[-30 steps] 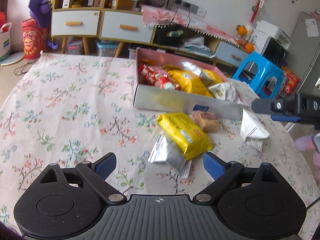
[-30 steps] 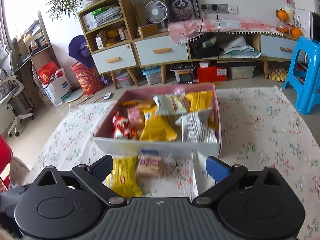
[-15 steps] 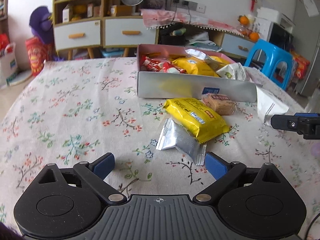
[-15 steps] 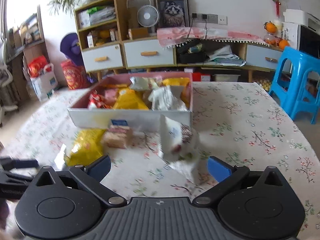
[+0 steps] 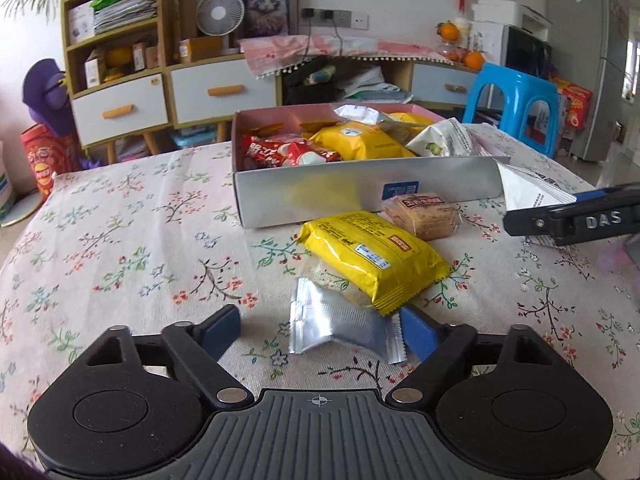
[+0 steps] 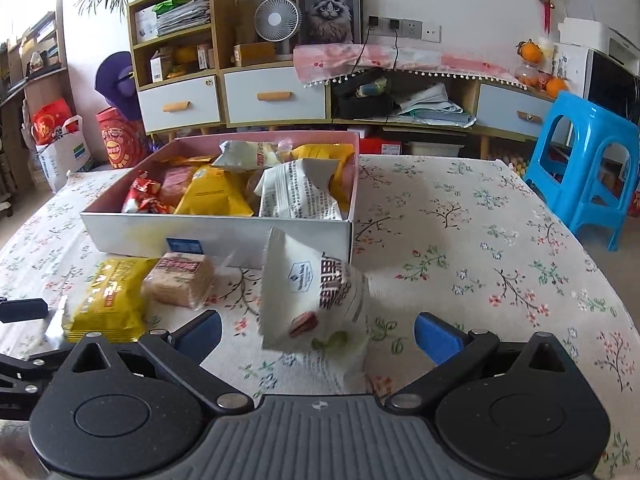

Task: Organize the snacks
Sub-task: 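Grasp the silver foil packet with the left tool while the right tool grasps the white printed packet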

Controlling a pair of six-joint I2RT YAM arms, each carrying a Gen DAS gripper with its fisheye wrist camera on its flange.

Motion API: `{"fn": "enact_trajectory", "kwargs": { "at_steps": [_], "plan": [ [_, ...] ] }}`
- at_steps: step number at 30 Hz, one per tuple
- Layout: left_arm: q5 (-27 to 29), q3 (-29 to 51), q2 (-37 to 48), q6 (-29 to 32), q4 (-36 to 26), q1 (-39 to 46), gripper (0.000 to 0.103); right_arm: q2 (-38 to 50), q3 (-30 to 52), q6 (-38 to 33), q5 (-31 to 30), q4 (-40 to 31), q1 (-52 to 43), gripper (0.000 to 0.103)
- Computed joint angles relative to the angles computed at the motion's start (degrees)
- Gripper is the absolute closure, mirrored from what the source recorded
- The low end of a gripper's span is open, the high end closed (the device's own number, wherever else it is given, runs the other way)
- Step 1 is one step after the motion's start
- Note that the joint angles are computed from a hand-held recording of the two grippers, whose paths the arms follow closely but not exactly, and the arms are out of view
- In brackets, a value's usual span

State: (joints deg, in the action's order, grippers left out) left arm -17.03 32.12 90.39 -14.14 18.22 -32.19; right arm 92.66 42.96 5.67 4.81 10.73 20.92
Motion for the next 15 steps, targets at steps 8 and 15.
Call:
{"fn": "enact_trajectory", "kwargs": {
  "at_steps": [8, 15],
  "plan": [
    [3.6, 0.2, 0.1, 4.6, 1.5, 0.4, 0.055, 2.8, 1.7, -3.1, 2.1, 1.9, 0.4, 0.011],
    [4.1, -0.2, -0.7, 3.6, 1.4, 0.3, 0.063, 3.6, 1.9, -4.0, 2.8, 2.7, 0.4, 0.020]
  ]
}}
